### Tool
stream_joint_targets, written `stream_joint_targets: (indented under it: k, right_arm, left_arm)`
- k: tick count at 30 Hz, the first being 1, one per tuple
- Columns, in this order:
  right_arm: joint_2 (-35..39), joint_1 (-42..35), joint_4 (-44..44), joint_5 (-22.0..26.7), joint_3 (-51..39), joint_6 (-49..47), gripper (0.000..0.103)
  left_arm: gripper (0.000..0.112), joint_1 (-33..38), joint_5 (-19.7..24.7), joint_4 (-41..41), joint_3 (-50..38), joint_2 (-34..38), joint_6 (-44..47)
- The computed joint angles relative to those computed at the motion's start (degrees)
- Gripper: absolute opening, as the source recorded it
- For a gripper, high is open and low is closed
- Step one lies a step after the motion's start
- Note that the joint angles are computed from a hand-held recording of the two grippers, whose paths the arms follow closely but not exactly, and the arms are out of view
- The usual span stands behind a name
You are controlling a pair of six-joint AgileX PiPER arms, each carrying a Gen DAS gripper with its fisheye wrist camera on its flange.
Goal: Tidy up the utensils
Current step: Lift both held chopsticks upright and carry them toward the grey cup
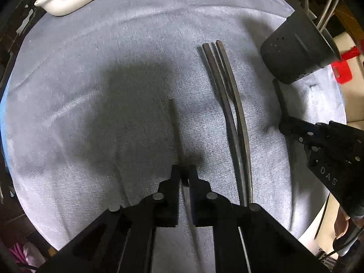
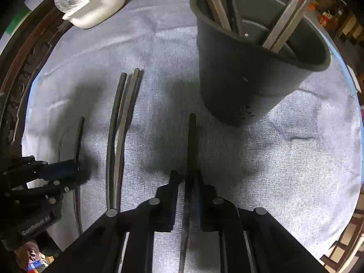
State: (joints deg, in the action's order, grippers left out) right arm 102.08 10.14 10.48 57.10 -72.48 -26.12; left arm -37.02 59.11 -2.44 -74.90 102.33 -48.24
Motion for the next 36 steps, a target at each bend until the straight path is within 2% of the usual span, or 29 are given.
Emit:
stream_joint_targets:
  k: [5,8,11,16,20,21,22,23,24,29,32,36]
  right_arm:
    - [-6.1,-4.4,7.6,-1.8,7.0,-8.1,0.007]
    - [-12.7,-9.6,15.9,-1.8,11.9,-15.9,0.007]
    - [-17.7,-14.3,23.6,-1.4,14.6,-21.7,0.007]
    - [-23.9,-23.7,37.8,-3.1,18.3,-31.9,0.007]
    - [-27.0,-26.0,48.2,-8.7,22.2,-39.5,0.007]
    - [-27.1,-27.1,48.8,-8.4,21.1,-39.6,0.007]
    - [-27.0,-26.9,50.4,-10.0,21.0,-40.5,0.007]
    - [-27.0,-26.5,53.4,-12.1,21.7,-42.7,0.007]
    - [-26.7,-28.1,55.1,-12.0,21.5,-44.6,0.007]
    - [-25.6,-22.2,66.8,-22.5,23.9,-54.1,0.007]
    - [-25.0,-19.4,75.9,-27.4,25.1,-62.9,0.007]
    - [-23.5,-16.7,84.9,-30.7,26.5,-73.2,0.007]
  left_arm:
    - [0.005,-2.3,-8.1,3.0,11.4,-10.6,-7.0]
    - [0.005,-5.3,-10.2,10.7,15.5,-18.2,-17.4]
    - [0.005,-11.2,-7.7,22.4,16.9,-23.7,-31.4]
    - [0.005,-21.3,0.6,41.3,17.0,-25.9,-49.9]
    - [0.005,-25.2,3.4,51.2,17.0,-23.6,-57.4]
    - [0.005,-26.0,4.9,52.9,16.3,-22.8,-58.2]
    - [0.005,-27.6,7.1,54.5,15.7,-22.6,-59.4]
    - [0.005,-28.2,7.1,57.0,16.0,-21.8,-61.2]
    - [0.005,-28.0,6.8,58.5,16.9,-21.9,-62.0]
    - [0.005,-27.5,9.2,63.5,15.1,-19.9,-63.4]
    - [0.005,-25.2,7.5,65.1,15.7,-19.1,-64.7]
    - [0.005,-24.8,7.8,67.1,16.9,-17.2,-66.9]
